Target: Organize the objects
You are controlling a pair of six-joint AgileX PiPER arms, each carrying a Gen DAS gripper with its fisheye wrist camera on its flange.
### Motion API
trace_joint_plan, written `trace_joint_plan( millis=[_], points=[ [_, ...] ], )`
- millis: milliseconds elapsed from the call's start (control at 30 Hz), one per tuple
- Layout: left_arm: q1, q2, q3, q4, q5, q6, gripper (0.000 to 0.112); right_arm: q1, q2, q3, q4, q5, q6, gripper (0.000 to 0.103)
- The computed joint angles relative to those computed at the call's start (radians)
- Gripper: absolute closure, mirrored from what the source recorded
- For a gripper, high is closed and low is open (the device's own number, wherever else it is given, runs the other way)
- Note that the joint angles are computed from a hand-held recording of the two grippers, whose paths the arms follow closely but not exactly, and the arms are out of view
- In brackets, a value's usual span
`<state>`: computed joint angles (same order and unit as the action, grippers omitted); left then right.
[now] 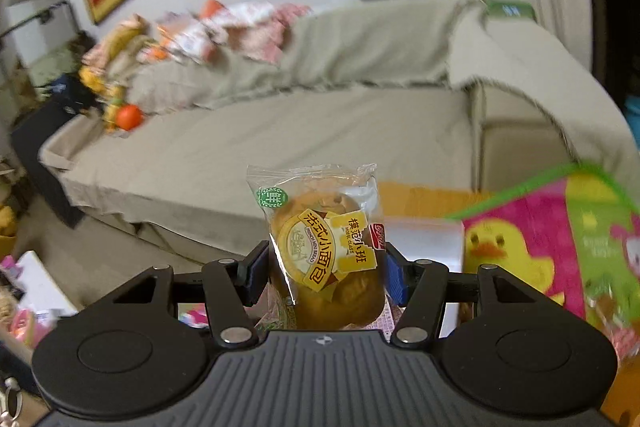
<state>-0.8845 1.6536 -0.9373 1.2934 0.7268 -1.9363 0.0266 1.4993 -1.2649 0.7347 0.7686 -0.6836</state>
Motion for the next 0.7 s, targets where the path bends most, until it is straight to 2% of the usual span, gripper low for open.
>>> trace_joint_plan(
  millis=[67,167,267,400,700],
  points=[
    [0.002,-0.002,0.002,0.001,-0.003,-0.002,0.101,0.024,0.028,0.039,-0.035,-0.048,0.037,0.045],
    [0.006,-0.004,0.004,0.003,-0.007,-0.002,0.101,-0.002,0.085,0.052,0.012,0.014,-0.009,0.043],
    [0.007,-0.005,0.005,0.002,-0.008,-0.002,0.101,-0.036,0.062,0.095,0.038,0.0,-0.084,0.042],
    [0.007,-0.005,0.004,0.001,-0.007,0.0,0.101,-0.156,0.02,0.119,0.108,0.045,-0.203,0.037],
    [0.002,0.007,-0.008,-0.015,0.004,0.0,0.102,-0.422,-0.066,0.24,0.135,0.026,-0.487,0.033]
  ],
)
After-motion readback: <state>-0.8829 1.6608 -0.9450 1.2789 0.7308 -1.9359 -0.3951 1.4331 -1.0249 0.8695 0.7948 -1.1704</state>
